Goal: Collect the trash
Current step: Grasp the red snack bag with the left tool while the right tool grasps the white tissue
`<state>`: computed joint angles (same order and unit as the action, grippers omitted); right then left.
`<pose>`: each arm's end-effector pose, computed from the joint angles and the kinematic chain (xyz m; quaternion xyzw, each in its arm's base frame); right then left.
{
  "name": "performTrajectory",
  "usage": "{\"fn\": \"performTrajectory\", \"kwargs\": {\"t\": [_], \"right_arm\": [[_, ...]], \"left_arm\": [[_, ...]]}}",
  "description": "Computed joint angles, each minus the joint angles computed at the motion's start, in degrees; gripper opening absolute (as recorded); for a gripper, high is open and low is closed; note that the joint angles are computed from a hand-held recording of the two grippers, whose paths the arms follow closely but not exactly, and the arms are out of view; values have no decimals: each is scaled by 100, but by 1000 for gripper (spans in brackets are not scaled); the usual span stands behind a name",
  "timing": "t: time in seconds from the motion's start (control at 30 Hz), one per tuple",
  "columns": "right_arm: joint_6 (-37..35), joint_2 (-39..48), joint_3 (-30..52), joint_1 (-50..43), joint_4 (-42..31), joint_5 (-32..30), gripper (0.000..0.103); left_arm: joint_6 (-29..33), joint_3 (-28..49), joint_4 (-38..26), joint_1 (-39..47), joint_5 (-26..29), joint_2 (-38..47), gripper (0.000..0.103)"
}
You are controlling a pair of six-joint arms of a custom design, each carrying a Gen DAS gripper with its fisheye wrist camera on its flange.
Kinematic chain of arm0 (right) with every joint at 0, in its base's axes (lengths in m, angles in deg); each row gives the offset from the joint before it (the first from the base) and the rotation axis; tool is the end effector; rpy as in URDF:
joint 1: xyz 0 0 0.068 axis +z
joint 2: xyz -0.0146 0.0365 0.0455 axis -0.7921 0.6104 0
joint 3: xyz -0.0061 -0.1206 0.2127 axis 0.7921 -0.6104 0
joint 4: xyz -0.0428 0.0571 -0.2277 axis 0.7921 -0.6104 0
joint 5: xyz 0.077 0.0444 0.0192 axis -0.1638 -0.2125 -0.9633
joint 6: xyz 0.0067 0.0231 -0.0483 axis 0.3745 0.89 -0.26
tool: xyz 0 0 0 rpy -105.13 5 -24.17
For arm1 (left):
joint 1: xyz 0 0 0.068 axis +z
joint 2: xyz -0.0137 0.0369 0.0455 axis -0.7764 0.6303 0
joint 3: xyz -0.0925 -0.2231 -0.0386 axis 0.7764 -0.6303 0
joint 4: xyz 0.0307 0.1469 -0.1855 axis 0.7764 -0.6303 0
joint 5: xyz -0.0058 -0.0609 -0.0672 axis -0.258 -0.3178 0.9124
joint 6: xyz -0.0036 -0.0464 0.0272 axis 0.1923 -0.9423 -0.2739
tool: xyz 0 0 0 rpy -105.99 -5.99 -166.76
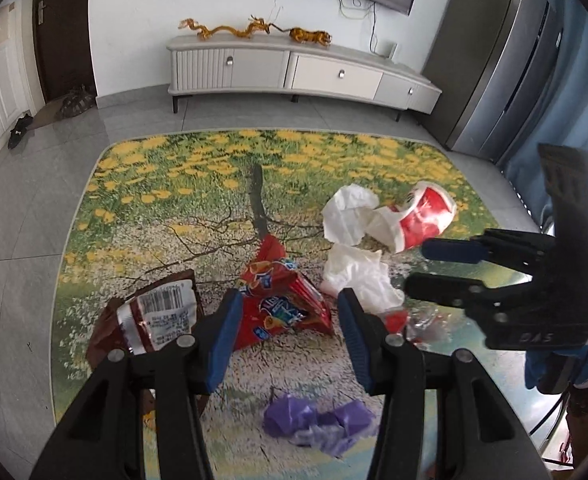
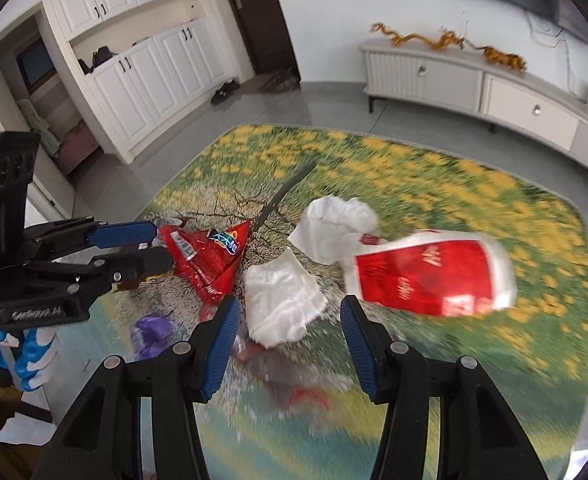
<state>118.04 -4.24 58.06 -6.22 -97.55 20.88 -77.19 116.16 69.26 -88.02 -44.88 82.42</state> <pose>0.1311 0.1305 0.1446 -0.1189 0.9332 0.1619 0.2980 0.1833 -0.1411 0.1704 0.2154 0.9228 -0.1555 0.2792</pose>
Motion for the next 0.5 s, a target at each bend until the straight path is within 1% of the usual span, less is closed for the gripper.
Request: {"fn": "performTrajectory", "kwargs": {"t": [0.07,0.2,0.4,0.47,0.5], "right_arm": [[-144,505,22,-191,455,-232,49],[-339,1199,81,-414,977,-478,49],[-548,1847,204,-488,1376,-625,49],[-563,1891,195,-439,1444,-568,48],[-576,1887,194,-414,1436,-528,46]], "left_arm": [[53,29,95,57,54,190,47],[132,78,237,106,97,462,47],[221,174,362,65,129,716,38],[239,194,383,54,157,771,36],[237,202,387,55,173,786,32]]}}
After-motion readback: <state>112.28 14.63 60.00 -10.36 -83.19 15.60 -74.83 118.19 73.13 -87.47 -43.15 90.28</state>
